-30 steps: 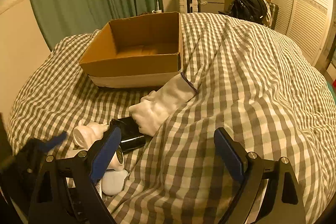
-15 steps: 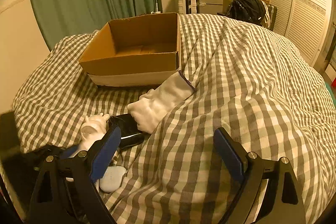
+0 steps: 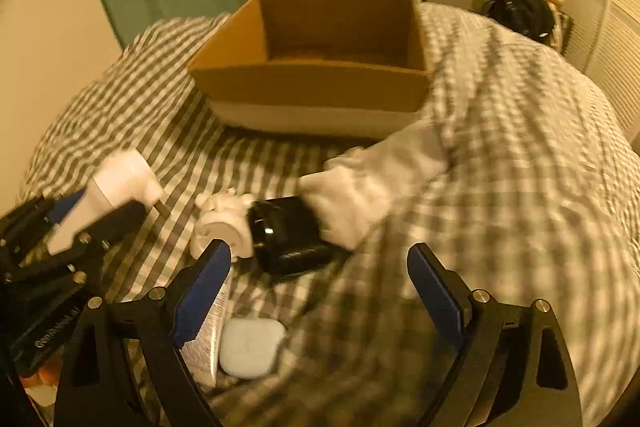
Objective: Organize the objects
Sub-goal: 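Grasp the black round object with the right tool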
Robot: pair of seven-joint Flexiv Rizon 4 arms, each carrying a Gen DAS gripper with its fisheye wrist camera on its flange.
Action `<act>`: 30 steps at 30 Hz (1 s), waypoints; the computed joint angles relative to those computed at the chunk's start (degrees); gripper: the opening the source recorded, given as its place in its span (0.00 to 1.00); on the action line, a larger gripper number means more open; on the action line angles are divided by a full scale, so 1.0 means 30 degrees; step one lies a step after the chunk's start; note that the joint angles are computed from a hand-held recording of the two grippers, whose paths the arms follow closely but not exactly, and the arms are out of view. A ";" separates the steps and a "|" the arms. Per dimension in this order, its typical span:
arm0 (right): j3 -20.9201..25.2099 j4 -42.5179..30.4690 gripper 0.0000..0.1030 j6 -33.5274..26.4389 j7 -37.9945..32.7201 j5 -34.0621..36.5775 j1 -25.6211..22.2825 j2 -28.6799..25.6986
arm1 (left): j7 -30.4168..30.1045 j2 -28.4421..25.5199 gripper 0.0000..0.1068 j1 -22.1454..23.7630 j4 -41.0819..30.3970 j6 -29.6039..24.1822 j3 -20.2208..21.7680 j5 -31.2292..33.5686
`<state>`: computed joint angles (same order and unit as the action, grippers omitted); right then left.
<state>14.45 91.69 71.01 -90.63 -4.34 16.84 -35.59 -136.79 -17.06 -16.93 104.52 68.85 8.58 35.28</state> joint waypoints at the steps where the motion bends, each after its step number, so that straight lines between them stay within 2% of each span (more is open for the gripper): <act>1: -0.0267 -0.0296 0.87 -0.0253 0.0146 -0.0334 0.0359 -0.0283 | 0.0010 -0.0023 0.42 0.0054 0.0028 -0.0013 0.0032 -0.0009; 3: -0.0687 -0.0776 0.73 -0.0754 0.0399 -0.0893 0.0873 -0.0744 | 0.0014 -0.0154 0.42 0.0243 0.0153 0.0148 0.0020 -0.0225; 5: -0.0970 -0.1335 0.65 -0.1375 0.0622 -0.1339 0.1239 -0.1234 | 0.0191 -0.0278 0.42 0.0383 0.0301 0.0303 -0.0009 -0.0534; 6: -0.1013 -0.1665 0.57 -0.1772 0.0672 -0.1476 0.1337 -0.1489 | 0.0287 -0.0336 0.42 0.0421 0.0358 0.0389 -0.0011 -0.0668; 8: -0.1218 -0.2131 0.50 -0.2451 0.0759 -0.1815 0.1606 -0.1913 | 0.0550 -0.0431 0.42 0.0525 0.0500 0.0604 -0.0022 -0.1004; 9: -0.1380 -0.2120 0.44 -0.2481 0.0869 -0.1970 0.1730 -0.1960 | 0.0653 -0.0478 0.42 0.0522 0.0543 0.0701 0.0000 -0.1120; 13: -0.1634 -0.1594 0.33 -0.1820 0.1145 -0.2342 0.1866 -0.1811 | 0.0821 -0.0589 0.42 0.0363 0.0611 0.0909 0.0173 -0.1403; 15: -0.1507 -0.1217 0.16 -0.1313 0.1058 -0.2351 0.1733 -0.1641 | 0.1163 -0.0520 0.42 0.0570 0.0901 0.1339 0.0043 -0.1966; 18: -0.2115 0.0048 0.11 0.0056 0.1575 -0.2820 0.2017 -0.1026 | 0.1412 -0.0415 0.42 0.0541 0.1146 0.1584 0.0115 -0.2443; 22: -0.2149 0.1309 0.08 0.1431 0.1943 -0.3143 0.1837 -0.0129 | 0.1507 -0.0113 0.42 0.0343 0.1397 0.1633 0.0257 -0.2611; 30: -0.1015 0.2313 0.08 0.2696 0.1606 -0.2727 0.0709 0.1184 | 0.0976 0.0594 0.42 -0.0004 0.1057 0.1128 0.0274 -0.1697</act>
<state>11.41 98.63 79.10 -85.82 -12.52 18.96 -32.04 -133.86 -15.28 -16.95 107.69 72.24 9.41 30.19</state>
